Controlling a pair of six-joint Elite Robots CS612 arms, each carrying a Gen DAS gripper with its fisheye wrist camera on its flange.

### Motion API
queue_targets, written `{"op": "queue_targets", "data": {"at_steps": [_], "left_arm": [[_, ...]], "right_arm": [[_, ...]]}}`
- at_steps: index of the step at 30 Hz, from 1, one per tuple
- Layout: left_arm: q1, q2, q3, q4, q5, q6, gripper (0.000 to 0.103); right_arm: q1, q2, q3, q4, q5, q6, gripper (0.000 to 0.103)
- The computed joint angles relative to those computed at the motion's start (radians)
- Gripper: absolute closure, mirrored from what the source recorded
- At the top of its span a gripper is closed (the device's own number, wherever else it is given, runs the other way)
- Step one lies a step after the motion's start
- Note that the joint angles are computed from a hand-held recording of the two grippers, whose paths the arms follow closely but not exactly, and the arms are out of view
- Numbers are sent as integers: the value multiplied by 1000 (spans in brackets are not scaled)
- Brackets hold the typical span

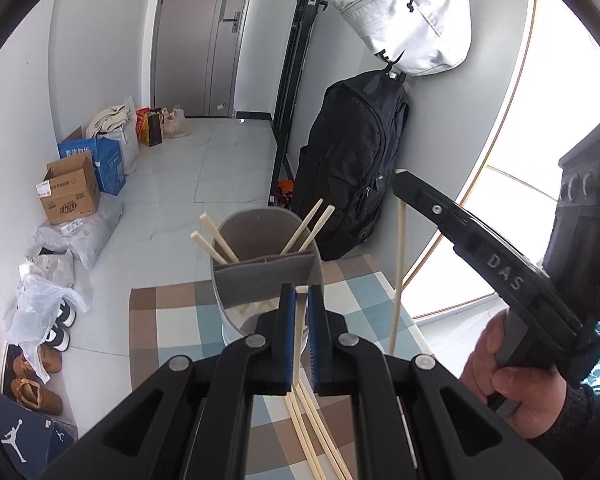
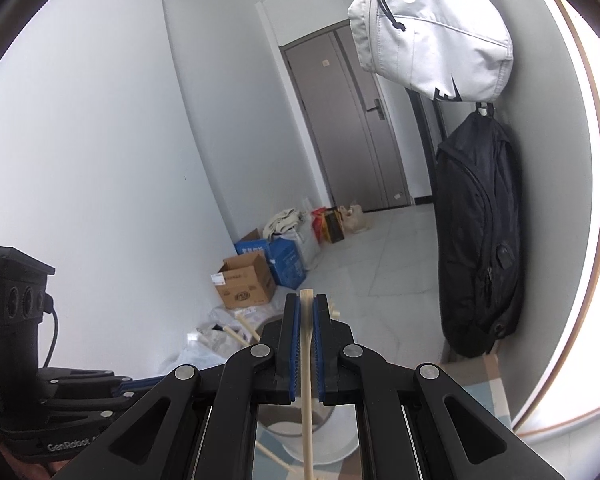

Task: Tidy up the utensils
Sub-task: 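Lift both held chopsticks upright and carry them over the caddy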

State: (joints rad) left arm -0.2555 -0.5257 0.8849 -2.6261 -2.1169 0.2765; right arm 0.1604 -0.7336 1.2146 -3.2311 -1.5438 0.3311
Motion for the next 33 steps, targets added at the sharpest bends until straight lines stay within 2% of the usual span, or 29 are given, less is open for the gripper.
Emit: {"op": "queue_targets", "data": {"at_steps": [6, 11, 17, 25, 27, 29, 31, 33], "left_arm": [[0, -8, -41, 37, -22, 11, 101], [2, 11, -116, 57, -27, 2, 101], [3, 74, -273, 132, -44, -26, 101], [-3, 174, -482, 219, -18, -12, 101], [-4, 190, -507, 236, -9, -2, 101], [-6, 213, -545, 265, 0, 11, 101], [-4, 237, -582, 296, 1, 17, 101], [-4, 260, -621, 322, 11, 22, 101]], "right_arm": [[-5, 29, -88, -2, 9, -17, 97], [-6, 75, -202, 31, 23, -38, 97], [-13, 146, -351, 89, 28, -16, 97], [-20, 263, -564, 163, 12, 16, 97], [-18, 298, -618, 174, -5, 20, 97], [-14, 325, -655, 179, -31, 17, 97], [-11, 340, -670, 187, -29, 28, 97], [-2, 349, -672, 183, -64, 19, 97]]}}
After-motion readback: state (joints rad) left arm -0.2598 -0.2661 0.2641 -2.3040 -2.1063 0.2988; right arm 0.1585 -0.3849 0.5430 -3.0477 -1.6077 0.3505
